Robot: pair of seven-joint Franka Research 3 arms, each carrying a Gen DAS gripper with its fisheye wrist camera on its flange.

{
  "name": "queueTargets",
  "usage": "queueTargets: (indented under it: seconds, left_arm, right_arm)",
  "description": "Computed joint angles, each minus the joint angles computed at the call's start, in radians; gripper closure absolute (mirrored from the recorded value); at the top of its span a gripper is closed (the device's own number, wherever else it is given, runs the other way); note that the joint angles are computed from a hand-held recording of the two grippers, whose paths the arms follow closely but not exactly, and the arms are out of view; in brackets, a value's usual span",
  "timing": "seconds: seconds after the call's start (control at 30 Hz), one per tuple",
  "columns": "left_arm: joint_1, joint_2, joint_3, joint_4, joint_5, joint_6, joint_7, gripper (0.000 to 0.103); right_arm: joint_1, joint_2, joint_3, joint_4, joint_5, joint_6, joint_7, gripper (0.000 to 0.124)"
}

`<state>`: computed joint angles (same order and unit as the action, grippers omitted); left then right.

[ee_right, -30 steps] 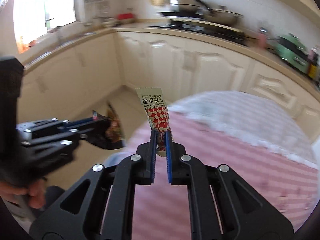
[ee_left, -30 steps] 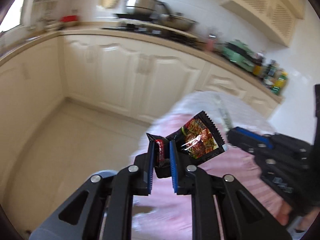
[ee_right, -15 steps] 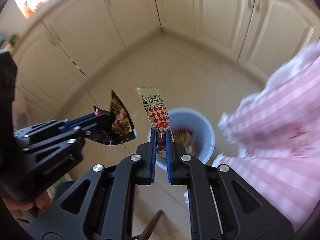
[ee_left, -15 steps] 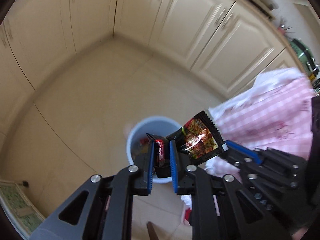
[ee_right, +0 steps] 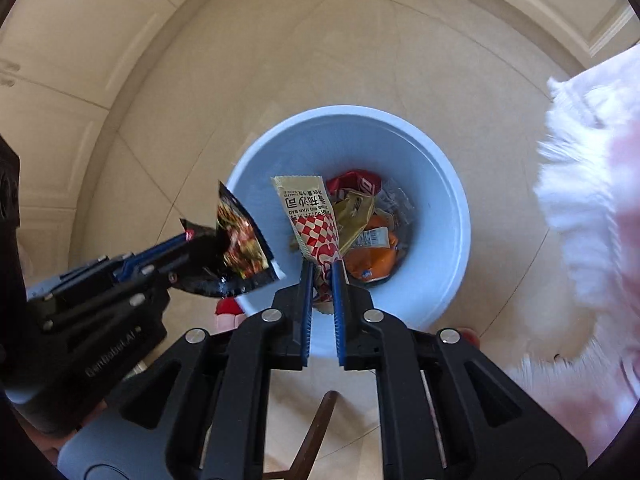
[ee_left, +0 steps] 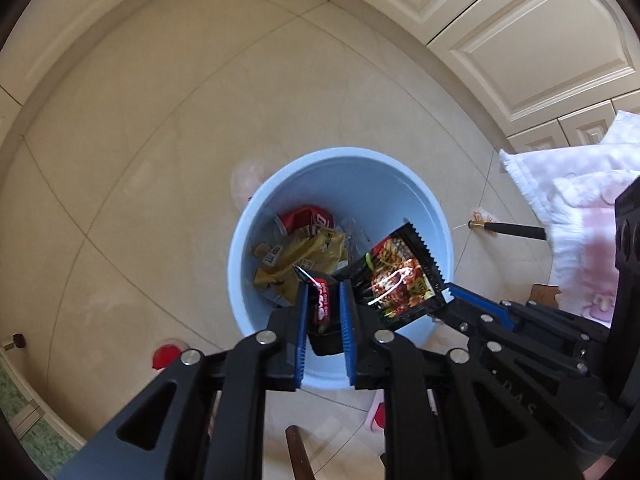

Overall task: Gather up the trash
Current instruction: 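Carry the black packet and snack bar wrapper with both tools over the bin, then open the left tool to drop the packet while the right tool drops the wrapper, then grasp the white plastic bag on the floor with the right tool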

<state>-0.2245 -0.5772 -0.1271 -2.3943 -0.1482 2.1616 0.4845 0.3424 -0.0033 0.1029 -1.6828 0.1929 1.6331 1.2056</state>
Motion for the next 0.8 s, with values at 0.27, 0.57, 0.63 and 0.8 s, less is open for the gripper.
queueTargets:
  seconds: [0.27,0.57,0.63,0.8]
  left_arm:
    - [0.001,-0.005,0.0,-0.06,-0.004,0.074,-0.005,0.068]
    - [0.085,-0.107,0.058,-0.09,0.056,0.033,0.003,0.054]
    - [0.113,-0.132,0.081,-0.116,0.075,0.057,0.024,0.049]
    - [0.166,-0.103,0.16,-0.178,0.059,0.117,0.118,0.048]
  right_arm:
    - [0.002,0.041,-0.002,0.003,-0.054,0.04,0.029,0.099]
    - [0.063,0.119,0.038,0.19,-0.045,0.046,-0.025,0.082]
    - [0.091,0.188,0.047,0.281,-0.06,0.027,-0.038,0.08]
    - [0.218,0.465,0.05,0.586,-0.183,-0.066,-0.101,0.077]
